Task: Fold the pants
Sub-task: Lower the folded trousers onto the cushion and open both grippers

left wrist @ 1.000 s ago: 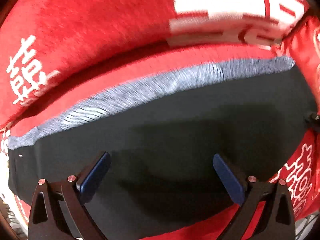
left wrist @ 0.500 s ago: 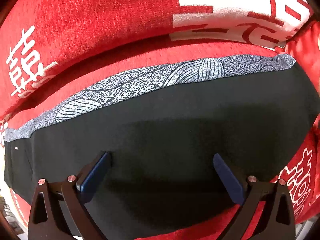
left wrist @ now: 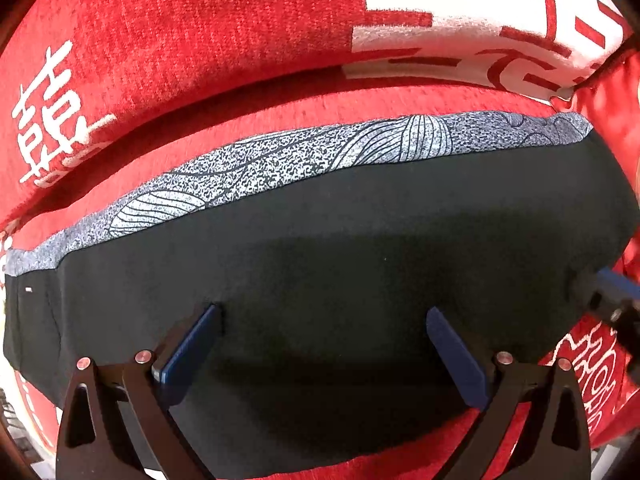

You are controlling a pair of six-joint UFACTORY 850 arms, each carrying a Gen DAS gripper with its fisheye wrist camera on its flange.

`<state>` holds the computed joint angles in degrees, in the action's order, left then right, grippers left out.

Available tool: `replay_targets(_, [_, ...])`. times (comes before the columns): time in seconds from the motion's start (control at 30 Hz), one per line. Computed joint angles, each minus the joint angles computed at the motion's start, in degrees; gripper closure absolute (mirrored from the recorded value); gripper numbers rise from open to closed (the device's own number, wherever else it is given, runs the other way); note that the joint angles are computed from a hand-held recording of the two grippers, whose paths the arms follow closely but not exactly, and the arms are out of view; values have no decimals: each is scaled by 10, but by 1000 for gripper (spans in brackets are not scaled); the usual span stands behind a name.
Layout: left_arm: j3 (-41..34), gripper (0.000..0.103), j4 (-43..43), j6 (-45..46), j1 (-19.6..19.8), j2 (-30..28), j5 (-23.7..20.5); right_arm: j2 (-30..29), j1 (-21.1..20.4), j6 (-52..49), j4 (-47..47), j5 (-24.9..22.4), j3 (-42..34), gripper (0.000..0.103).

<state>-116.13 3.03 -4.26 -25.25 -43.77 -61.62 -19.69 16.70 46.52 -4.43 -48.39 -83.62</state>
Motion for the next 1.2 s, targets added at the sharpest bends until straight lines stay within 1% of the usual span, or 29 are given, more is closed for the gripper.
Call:
replay_targets(0.2, [-13, 0, -5, 0, 2, -9, -15, 27, 0, 9, 23, 4, 44, 52])
replay_targets(0.3, [-21, 0, -5, 2, 3, -14, -22, 56, -6, 19, 49, 21, 82, 52])
replay_targets(0.4, [-28, 0, -7, 2, 5, -17, -32, 74, -9, 23, 73, 43, 107, 52])
replay_targets(0.5, [-33, 0, -8, 4, 8, -18, -41, 95, -15, 8, 109, 61, 138, 52])
replay_targets(0.57, [-33, 0, -9, 8, 10, -16, -44, 108, -12, 16, 115, 76, 152, 52])
replay_targets(0.67, [-36, 0, -11, 14, 13, -18, -47, 116, -15, 9, 131, 101, 166, 49])
replay_targets(0.7, [-37, 0, -11, 15, 13, -18, -48, 115, -18, 4, 140, 111, 168, 44])
replay_targets(0.73, [-37, 0, -11, 15, 13, -19, -48, 128, -19, -4, 155, 124, 182, 40])
replay_targets(0.77, [-39, 0, -10, 16, 13, -20, -50, 137, -23, -20, 178, 141, 193, 34])
replay_targets(0.8, [-41, 0, -9, 16, 13, -23, -50, 145, -27, -36, 197, 153, 202, 29])
replay_targets(0.87, [-33, 0, -4, 12, 9, -21, -43, 153, -27, -49, 205, 151, 206, 28])
replay_targets(0.97, [-42, 0, 4, -1, -2, -22, -49, 146, -28, -63, 203, 136, 195, 28])
replay_targets(1.03, [-49, 0, 3, -1, -5, -24, -52, 138, -31, -65, 214, 142, 190, 28])
replay_targets(1.1, [-55, 0, -2, -4, -8, -27, -52, 145, -39, -63, 231, 161, 200, 28])
replay_targets(1.17, [-71, 0, -12, -6, -11, -37, -56, 168, -47, -18, 215, 205, 227, 28])
replay_targets(1.2, [-80, 0, -13, -8, -13, -43, -61, 177, -54, -10, 226, 225, 241, 28])
